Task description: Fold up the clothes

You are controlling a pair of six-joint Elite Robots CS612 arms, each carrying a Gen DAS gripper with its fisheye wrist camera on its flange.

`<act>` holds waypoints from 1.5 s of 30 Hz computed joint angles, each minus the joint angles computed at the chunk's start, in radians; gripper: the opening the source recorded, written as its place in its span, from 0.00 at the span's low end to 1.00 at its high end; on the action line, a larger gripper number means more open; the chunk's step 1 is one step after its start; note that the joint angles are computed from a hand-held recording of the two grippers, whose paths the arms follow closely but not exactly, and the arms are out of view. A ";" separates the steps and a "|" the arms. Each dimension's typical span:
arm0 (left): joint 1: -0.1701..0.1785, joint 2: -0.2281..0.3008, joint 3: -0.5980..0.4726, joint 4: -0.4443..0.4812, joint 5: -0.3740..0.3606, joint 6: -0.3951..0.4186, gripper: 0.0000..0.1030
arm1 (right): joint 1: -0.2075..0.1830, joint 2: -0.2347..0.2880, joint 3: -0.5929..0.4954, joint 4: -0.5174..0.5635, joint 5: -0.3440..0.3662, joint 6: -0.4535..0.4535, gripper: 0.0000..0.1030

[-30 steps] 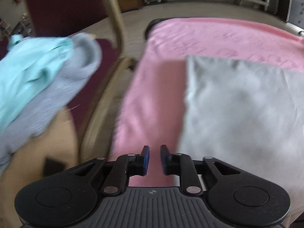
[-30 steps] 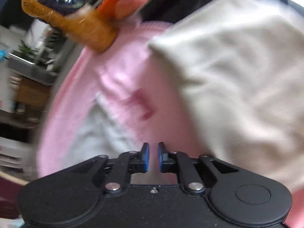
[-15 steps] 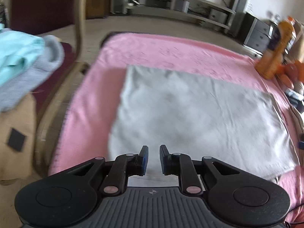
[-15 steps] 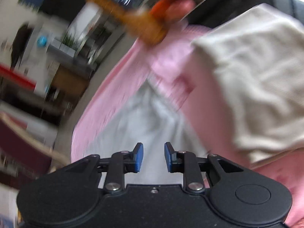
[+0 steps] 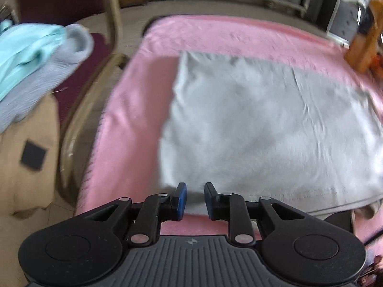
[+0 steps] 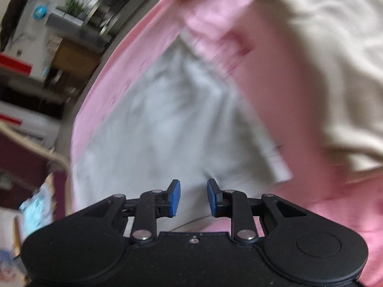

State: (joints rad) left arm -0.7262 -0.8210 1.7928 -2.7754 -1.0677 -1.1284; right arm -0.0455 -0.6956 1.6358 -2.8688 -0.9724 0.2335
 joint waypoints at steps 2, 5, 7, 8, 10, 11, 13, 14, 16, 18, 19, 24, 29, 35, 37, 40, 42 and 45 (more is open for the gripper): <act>-0.004 -0.008 0.018 -0.038 0.015 -0.015 0.21 | -0.011 -0.013 0.039 -0.075 -0.011 0.015 0.30; -0.008 -0.001 0.021 -0.090 0.030 0.001 0.22 | -0.032 -0.011 0.086 -0.150 0.076 0.060 0.35; -0.008 0.009 0.007 -0.088 0.028 0.018 0.23 | -0.041 -0.004 0.109 -0.168 0.144 0.089 0.37; -0.006 0.013 0.001 -0.082 0.025 0.023 0.25 | -0.041 -0.002 0.113 -0.156 0.169 0.097 0.37; -0.004 0.022 -0.013 -0.069 0.019 0.034 0.25 | -0.040 0.007 0.118 -0.159 0.206 0.127 0.38; -0.002 0.024 -0.016 -0.058 0.013 0.033 0.25 | -0.039 0.012 0.121 -0.163 0.223 0.144 0.38; 0.003 0.027 -0.021 -0.044 0.000 0.029 0.25 | -0.038 0.021 0.121 -0.202 0.220 0.192 0.38; 0.006 0.027 -0.021 -0.045 -0.008 0.026 0.25 | -0.036 0.026 0.124 -0.260 0.194 0.231 0.38; 0.008 0.028 -0.020 -0.048 -0.015 0.023 0.26 | -0.037 0.031 0.130 -0.345 0.146 0.305 0.39; 0.009 0.028 -0.021 -0.044 -0.018 0.022 0.26 | -0.039 0.039 0.126 -0.358 0.129 0.347 0.39; 0.008 0.029 -0.023 -0.039 -0.018 0.023 0.26 | -0.040 0.042 0.125 -0.359 0.123 0.363 0.39; 0.006 0.031 -0.031 -0.021 -0.010 0.030 0.27 | -0.047 0.075 0.095 -0.312 0.254 0.414 0.40; 0.006 0.029 -0.029 -0.022 -0.013 0.024 0.27 | -0.036 0.103 0.070 -0.329 0.315 0.467 0.41; 0.006 0.027 -0.030 -0.017 -0.013 0.025 0.28 | -0.023 0.131 0.077 -0.538 0.247 0.625 0.41; 0.006 0.027 -0.029 -0.017 -0.013 0.026 0.28 | -0.025 0.148 0.063 -0.551 0.283 0.654 0.41; 0.007 0.027 -0.029 -0.017 -0.013 0.028 0.28 | -0.022 0.162 0.032 -0.464 0.395 0.566 0.41; 0.007 0.027 -0.029 -0.017 -0.013 0.029 0.29 | -0.019 0.160 0.031 -0.472 0.373 0.553 0.41; 0.008 0.027 -0.029 -0.015 -0.014 0.031 0.29 | -0.022 0.172 0.040 -0.630 0.254 0.713 0.41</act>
